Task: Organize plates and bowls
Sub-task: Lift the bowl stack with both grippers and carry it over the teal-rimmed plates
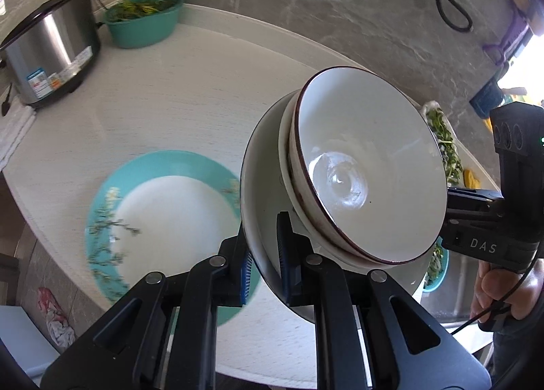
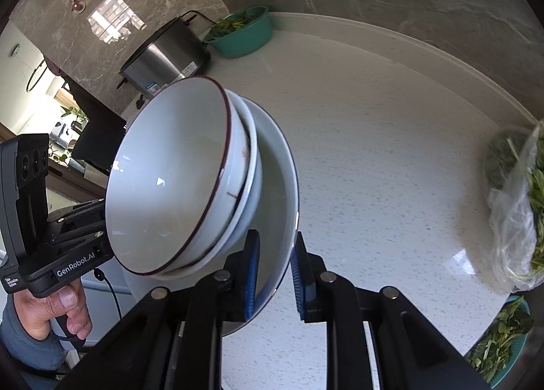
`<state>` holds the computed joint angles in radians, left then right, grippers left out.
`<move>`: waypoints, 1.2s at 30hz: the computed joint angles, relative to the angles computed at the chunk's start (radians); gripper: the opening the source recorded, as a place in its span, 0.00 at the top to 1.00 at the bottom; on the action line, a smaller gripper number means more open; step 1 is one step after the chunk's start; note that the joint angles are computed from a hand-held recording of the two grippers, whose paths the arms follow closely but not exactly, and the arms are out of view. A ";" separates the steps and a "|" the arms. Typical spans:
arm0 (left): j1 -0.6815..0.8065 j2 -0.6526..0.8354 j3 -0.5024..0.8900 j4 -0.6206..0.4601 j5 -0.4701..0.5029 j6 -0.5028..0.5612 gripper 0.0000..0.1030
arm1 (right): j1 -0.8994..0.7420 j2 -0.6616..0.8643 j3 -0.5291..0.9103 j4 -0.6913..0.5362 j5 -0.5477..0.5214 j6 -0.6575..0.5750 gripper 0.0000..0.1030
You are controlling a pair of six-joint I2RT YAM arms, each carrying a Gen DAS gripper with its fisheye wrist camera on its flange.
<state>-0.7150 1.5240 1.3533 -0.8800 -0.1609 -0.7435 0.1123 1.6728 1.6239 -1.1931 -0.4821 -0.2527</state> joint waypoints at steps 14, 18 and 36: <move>0.335 -0.351 -0.357 0.002 0.145 0.204 0.89 | 0.264 0.079 0.003 0.126 0.055 0.197 0.80; 0.434 -0.354 -0.413 0.038 0.198 0.276 0.89 | 0.306 0.110 -0.009 0.158 0.065 0.227 0.80; 0.588 -0.249 -0.562 0.214 0.324 0.437 0.89 | 0.362 0.171 -0.078 0.248 0.113 0.305 0.80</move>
<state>-0.1266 1.2750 0.7913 -0.6663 0.1634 -0.3065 0.4746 1.8435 1.5456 -0.9452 -0.3691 0.0523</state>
